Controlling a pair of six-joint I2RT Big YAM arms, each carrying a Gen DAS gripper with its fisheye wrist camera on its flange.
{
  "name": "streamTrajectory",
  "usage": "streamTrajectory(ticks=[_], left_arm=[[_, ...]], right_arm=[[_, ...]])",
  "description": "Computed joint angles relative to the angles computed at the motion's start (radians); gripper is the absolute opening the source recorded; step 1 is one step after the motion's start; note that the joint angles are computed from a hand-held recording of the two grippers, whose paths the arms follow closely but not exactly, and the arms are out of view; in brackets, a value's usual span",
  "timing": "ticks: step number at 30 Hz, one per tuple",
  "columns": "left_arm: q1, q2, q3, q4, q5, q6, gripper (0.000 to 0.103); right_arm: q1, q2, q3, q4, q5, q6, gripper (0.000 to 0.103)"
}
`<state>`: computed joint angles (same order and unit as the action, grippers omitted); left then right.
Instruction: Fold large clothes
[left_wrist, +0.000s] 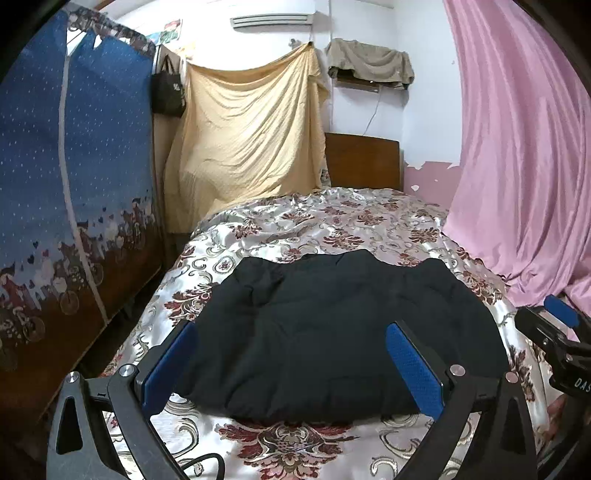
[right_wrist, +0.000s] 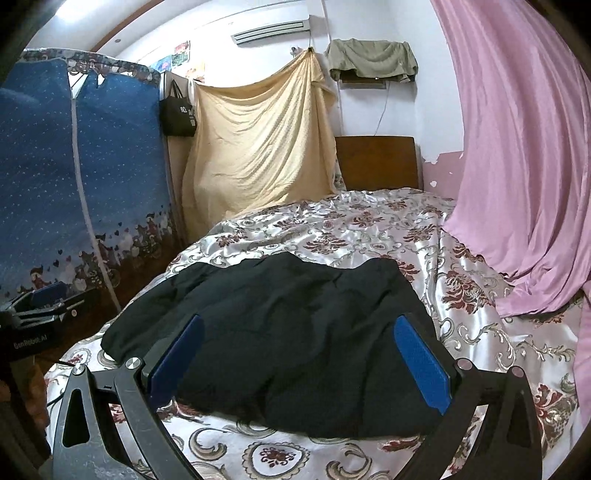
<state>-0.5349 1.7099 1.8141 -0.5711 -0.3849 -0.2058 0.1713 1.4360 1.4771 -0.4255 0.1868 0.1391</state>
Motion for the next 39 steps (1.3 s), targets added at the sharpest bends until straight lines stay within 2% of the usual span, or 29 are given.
streamTrajectory(ticks=[11,15,27,39], left_arm=[[-0.024,-0.065,-0.107,0.060,-0.034,0.041,0.103],[-0.033,-0.080,-0.135,0.061,-0.042,0.034,0.103],[-0.049,-0.147,-0.253,0.137,-0.070,0.038,0.103],[-0.067,-0.186,-0.353,0.170,-0.091,-0.002,0.103]], right_arm=[[0.030,-0.067,-0.084,0.012,0.040,-0.010,0.101],[0.031,-0.091,-0.115,0.013,0.044,0.009,0.101],[0.043,-0.151,-0.209,0.074,0.053,0.012,0.101],[0.052,-0.193,-0.288,0.107,0.042,0.011,0.101]])
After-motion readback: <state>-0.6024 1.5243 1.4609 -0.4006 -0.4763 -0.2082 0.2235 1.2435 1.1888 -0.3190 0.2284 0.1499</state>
